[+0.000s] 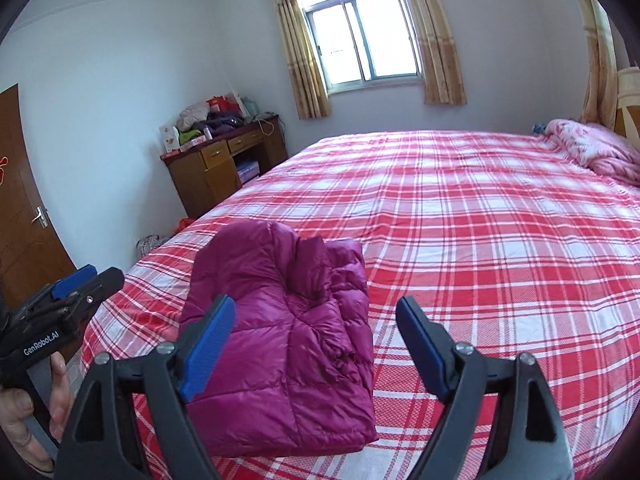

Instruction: Fold large clothes

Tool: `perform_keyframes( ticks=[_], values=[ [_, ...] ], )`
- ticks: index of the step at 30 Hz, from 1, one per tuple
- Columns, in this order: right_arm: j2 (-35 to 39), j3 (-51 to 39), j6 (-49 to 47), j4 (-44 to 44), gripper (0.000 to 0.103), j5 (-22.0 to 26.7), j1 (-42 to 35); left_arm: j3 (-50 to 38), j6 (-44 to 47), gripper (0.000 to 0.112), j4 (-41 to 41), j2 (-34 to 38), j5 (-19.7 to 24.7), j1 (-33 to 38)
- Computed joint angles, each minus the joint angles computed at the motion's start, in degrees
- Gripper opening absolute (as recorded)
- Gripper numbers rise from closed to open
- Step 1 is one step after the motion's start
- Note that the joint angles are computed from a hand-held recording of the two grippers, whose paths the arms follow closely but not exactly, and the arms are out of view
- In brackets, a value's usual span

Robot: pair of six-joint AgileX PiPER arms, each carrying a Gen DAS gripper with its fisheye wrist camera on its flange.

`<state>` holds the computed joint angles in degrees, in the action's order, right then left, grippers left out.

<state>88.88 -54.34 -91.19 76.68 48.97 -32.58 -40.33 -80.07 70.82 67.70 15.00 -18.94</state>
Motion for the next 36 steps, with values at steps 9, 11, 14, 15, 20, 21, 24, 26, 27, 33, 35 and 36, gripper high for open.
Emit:
perform_keyframes(
  ticks=[9,11,14,15,20,21,24,26,27,33,35,36],
  values=[
    [-5.16,3.59,-2.83,1.3,0.088,2.14,-1.66,0.46,0.24,0.085,-0.37,-3.38,1.71,-2.11],
    [-5.52,3.84,-2.9,1.43,0.088,2.15,-1.68,0.81,-0.94,0.085,0.71,-3.81,2.21,-2.49],
    [-5.93,4.41,-3.4,1.63,0.088,2.44,-1.89,0.82,-1.78,0.085,1.43,-3.77,2.42,-2.63],
    [-6.05,4.58,-3.63,1.7,0.088,2.54,-1.93,0.86,-1.84,0.085,1.48,-3.81,2.46,-2.7],
    [-6.41,5.45,-4.52,2.01,0.089,2.32,-1.55,0.68,-0.94,0.086,0.61,-3.45,3.23,-3.11],
    [-6.36,5.47,-4.46,1.94,0.089,2.35,-1.54,0.7,-1.39,0.086,0.96,-3.35,3.35,-3.23],
    [-6.48,5.75,-4.57,2.07,0.089,2.51,-1.78,0.98,-2.63,0.086,1.86,-3.41,3.8,-3.69],
    [-6.59,5.86,-4.75,2.28,0.089,2.77,-2.06,0.92,-2.53,0.086,1.85,-3.34,3.97,-3.75],
    [-6.61,5.87,-4.69,2.32,0.089,2.85,-2.1,0.86,-2.75,0.086,1.99,-3.23,4.25,-3.96],
    [-6.7,5.84,-4.51,2.41,0.089,3.31,-2.51,0.67,-3.75,0.086,2.73,-2.79,5.14,-4.86],
    [-6.81,5.92,-4.56,2.43,0.09,3.38,-2.55,0.68,-4.03,0.086,2.92,-2.76,5.29,-4.97],
    [-6.79,5.92,-4.67,2.48,0.09,3.38,-2.53,0.69,-4.02,0.086,2.93,-2.75,5.23,-4.92]
  ],
)
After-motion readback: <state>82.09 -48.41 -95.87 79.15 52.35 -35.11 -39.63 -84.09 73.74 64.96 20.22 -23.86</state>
